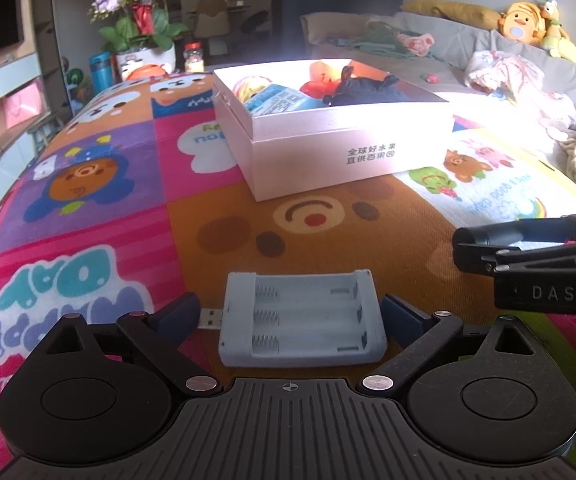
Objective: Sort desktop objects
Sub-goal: 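Lift the black cylinder with the right gripper while the left gripper lifts the white charger, then drop the black cylinder into the box with the right gripper while the left gripper drops the charger in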
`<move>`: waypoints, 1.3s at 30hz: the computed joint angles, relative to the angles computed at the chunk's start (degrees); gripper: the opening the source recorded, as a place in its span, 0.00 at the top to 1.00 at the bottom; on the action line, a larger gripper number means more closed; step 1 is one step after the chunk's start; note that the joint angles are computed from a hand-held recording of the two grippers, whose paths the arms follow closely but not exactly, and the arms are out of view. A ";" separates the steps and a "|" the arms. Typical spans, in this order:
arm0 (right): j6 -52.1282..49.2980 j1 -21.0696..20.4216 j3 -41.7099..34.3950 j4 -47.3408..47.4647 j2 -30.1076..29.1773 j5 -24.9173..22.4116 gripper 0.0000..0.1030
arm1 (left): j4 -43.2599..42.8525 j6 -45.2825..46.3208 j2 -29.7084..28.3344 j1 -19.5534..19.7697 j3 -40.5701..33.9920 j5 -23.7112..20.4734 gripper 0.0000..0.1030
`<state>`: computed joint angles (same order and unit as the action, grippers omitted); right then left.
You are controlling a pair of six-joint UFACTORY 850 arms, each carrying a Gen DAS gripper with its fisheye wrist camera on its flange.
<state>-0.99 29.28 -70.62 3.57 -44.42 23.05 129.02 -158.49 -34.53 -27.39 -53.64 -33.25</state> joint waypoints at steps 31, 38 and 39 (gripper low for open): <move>4.58 -4.38 3.92 -11.87 9.40 11.66 0.27 | 7.96 2.20 0.02 4.74 -7.23 -10.24 0.02; 23.57 -3.49 -14.65 -29.17 0.00 1.59 0.27 | 7.88 -3.11 2.52 4.51 0.40 -8.38 0.01; 26.85 -3.13 -18.48 -31.87 -2.01 -0.46 0.27 | 8.70 -4.26 3.02 4.60 1.14 -8.79 0.01</move>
<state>25.86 26.15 -89.10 -28.30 -46.43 22.60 137.72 -162.76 -31.51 -22.79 -52.50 -42.04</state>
